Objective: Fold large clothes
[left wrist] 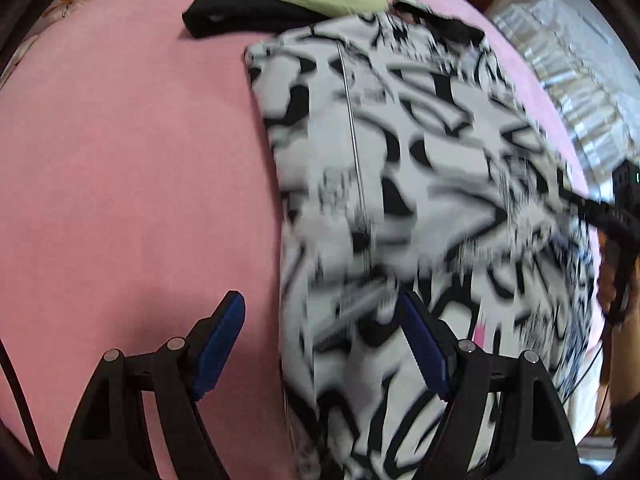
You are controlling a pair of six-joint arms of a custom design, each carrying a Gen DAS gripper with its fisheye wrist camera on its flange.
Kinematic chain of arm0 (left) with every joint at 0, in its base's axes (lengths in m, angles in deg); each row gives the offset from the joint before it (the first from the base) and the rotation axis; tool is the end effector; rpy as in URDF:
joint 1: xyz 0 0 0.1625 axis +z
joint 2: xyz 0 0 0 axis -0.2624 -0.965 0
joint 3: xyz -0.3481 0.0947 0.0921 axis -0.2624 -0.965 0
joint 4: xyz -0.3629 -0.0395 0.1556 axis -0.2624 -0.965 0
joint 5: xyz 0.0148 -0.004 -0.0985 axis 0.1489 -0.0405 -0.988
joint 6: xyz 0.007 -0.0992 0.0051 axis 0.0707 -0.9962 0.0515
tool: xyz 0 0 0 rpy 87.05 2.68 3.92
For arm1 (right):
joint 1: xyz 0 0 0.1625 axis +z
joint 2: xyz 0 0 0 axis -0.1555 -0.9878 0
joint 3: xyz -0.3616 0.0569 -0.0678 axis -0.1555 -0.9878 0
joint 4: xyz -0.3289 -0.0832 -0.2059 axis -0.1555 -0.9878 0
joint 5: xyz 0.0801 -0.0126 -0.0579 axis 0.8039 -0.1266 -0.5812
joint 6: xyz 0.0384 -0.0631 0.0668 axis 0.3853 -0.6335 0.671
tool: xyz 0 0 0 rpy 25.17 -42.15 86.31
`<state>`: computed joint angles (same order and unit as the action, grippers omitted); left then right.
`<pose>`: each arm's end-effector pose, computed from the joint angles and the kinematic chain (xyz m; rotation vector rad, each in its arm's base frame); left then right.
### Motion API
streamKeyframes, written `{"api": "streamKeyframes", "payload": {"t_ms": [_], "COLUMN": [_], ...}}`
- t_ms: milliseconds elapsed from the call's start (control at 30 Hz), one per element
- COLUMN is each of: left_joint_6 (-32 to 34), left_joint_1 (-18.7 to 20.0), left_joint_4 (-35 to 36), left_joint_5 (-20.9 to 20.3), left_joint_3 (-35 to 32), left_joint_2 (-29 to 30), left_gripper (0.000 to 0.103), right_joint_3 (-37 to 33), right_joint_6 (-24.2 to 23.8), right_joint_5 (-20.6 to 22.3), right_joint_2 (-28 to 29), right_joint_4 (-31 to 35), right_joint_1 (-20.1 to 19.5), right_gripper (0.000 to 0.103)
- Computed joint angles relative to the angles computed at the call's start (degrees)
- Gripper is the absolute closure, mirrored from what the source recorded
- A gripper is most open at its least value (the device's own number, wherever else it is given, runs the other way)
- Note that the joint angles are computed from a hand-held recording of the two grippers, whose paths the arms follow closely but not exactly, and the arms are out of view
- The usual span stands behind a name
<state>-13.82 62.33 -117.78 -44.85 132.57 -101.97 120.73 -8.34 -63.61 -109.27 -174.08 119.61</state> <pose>-0.0655 -0.3298 0.3492 0.4768 2.6139 -0.1115 0.1958 -0.2787 0.2150 -0.0517 -2.6969 0.6387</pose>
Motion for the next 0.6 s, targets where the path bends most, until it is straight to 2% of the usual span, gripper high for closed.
{"api": "streamKeyframes", "payload": {"t_ms": [233, 333, 467, 600], "left_joint_6": [-8.9, -12.1, -10.9, -8.0], "left_joint_1": [-10.0, -13.0, -10.5, -12.3], "left_joint_4": [23.8, 32.0, 32.5, 34.6], "left_joint_5": [4.4, 6.5, 5.5, 6.9], "left_joint_3": [3.3, 2.3, 0.1, 1.0], "left_joint_2": [-8.7, -12.1, -14.1, -15.4], "left_gripper": [0.025, 0.025, 0.024, 0.024], "right_joint_3": [0.6, 0.6, 0.6, 0.6], "right_joint_6": [0.6, 1.6, 2.7, 3.7], "right_joint_5": [-2.4, -3.1, -4.0, -5.1], "right_joint_2": [1.6, 1.5, 0.9, 0.8], "right_joint_4": [1.1, 1.0, 1.2, 2.1], "right_joint_1": [2.4, 2.8, 3.2, 3.7], "right_gripper": [0.042, 0.043, 0.043, 0.043]}}
